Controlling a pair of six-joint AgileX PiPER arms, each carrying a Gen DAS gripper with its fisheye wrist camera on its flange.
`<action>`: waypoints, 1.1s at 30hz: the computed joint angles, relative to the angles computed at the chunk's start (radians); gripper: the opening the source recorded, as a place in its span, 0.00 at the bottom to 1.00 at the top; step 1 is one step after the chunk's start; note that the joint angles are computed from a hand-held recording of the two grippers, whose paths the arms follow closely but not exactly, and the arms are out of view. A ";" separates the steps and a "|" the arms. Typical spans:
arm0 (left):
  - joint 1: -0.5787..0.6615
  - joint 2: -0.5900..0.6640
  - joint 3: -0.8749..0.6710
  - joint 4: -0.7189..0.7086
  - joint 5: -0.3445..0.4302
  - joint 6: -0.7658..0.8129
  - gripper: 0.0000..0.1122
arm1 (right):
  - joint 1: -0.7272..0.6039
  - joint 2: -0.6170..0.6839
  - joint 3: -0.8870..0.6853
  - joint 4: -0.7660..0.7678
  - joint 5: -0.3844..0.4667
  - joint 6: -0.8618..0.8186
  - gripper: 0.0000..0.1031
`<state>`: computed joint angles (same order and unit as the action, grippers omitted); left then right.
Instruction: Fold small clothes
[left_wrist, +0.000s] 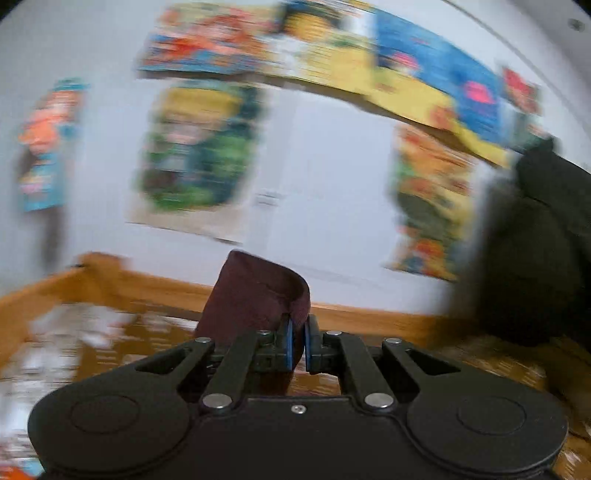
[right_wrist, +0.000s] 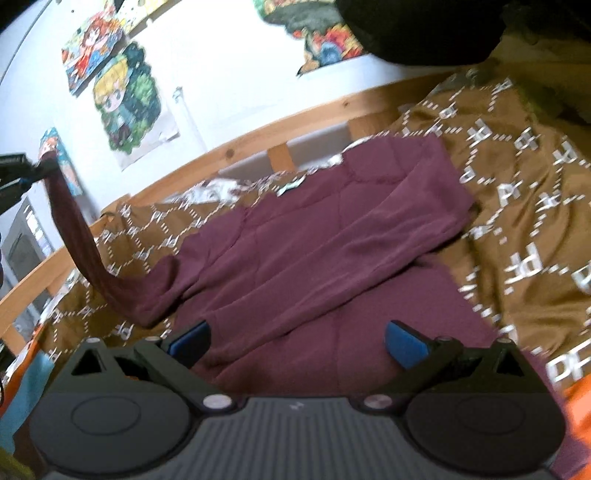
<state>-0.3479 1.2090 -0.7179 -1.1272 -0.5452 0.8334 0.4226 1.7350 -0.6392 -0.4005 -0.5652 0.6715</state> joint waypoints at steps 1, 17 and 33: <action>-0.040 0.037 -0.020 0.025 0.005 -0.014 0.05 | -0.007 -0.010 0.005 0.024 0.004 -0.030 0.99; -0.322 0.629 -0.302 0.203 0.236 -0.288 0.10 | -0.187 0.008 -0.005 0.426 0.045 -0.446 0.99; -0.310 0.464 -0.055 -0.164 0.008 0.021 0.80 | -0.158 0.037 0.009 0.273 -0.030 -0.365 0.99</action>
<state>-0.6583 1.6728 -0.7724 -1.2911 -0.5368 0.8549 0.2643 1.7721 -0.6304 -0.1279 -0.5957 0.3065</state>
